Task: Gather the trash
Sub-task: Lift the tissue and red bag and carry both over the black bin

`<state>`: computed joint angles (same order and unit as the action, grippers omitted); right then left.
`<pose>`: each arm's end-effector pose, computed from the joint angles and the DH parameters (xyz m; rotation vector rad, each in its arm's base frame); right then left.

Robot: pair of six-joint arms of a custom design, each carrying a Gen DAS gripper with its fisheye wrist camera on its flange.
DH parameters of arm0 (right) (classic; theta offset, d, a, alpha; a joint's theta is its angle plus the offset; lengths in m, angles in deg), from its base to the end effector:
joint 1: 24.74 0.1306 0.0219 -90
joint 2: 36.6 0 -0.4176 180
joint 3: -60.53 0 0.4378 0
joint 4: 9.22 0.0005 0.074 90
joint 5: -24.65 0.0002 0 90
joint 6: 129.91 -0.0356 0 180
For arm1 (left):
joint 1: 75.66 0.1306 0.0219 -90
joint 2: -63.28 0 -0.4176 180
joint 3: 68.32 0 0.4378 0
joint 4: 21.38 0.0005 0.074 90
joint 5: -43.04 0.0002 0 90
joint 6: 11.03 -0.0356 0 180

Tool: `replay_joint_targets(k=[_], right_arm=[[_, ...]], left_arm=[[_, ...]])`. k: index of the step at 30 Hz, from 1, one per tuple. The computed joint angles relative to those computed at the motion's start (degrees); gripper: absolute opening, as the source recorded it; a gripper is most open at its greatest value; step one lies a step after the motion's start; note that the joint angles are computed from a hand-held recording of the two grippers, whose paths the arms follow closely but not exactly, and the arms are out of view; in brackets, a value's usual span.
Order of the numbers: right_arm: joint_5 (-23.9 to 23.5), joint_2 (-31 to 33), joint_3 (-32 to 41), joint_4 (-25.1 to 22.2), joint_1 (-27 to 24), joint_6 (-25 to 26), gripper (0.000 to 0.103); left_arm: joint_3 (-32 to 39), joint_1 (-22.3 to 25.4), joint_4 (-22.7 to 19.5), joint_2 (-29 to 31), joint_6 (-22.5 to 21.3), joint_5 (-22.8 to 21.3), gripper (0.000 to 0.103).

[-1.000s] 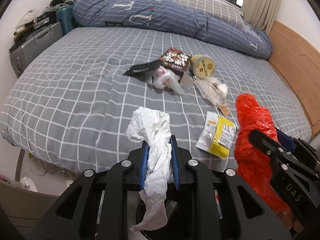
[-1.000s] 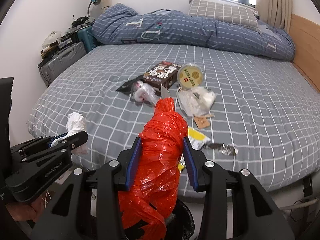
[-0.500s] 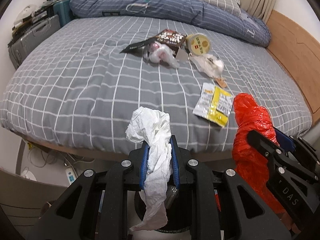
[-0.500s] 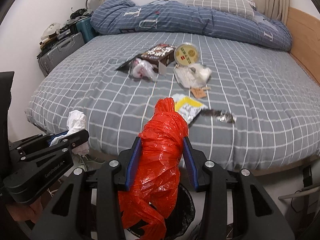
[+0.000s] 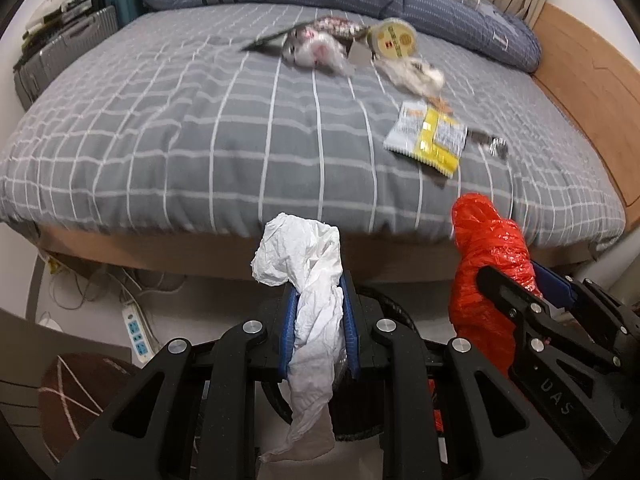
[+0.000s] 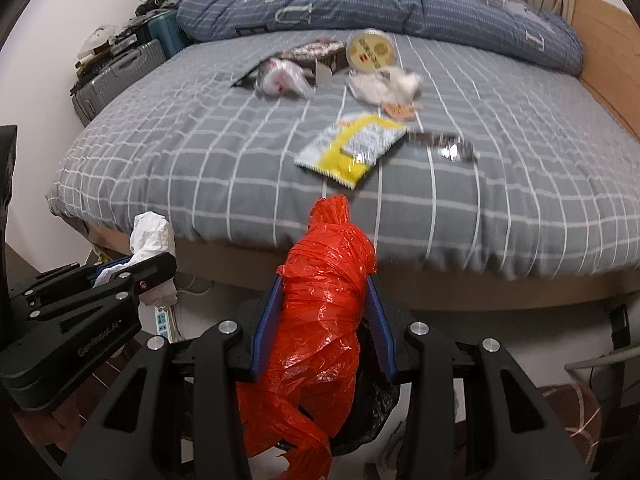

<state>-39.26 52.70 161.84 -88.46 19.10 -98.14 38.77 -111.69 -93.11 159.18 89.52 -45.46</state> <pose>0.3616 0.3249 0.5415 0.4364 2.5091 0.0276 0.4424 -0.3235 0.5354 0.5961 2.5950 -0.3088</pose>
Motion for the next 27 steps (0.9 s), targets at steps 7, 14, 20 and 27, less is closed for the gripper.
replay_joint_targets(k=[7, 14, 20, 27], right_arm=[[-2.2, -0.9, -4.3, 1.7, 0.2, -1.8, 0.04], [-4.6, -1.1, -7.8, 3.1, 0.2, -3.4, 0.04], [-7.3, -0.4, -9.5, 3.8, -0.3, -3.3, 0.04], [-9.5, 1.4, -9.1, 4.9, -0.7, -2.0, 0.044]], left_arm=[[-4.5, -0.2, 0.7, -1.1, 0.3, 1.0, 0.02], [-8.2, 0.2, 2.4, -1.4, 0.5, 1.1, 0.02], [-10.0, 1.1, 2.4, -0.4, 1.1, 1.4, 0.02], [-10.4, 1.7, 2.4, 0.0, 1.3, 2.2, 0.02]])
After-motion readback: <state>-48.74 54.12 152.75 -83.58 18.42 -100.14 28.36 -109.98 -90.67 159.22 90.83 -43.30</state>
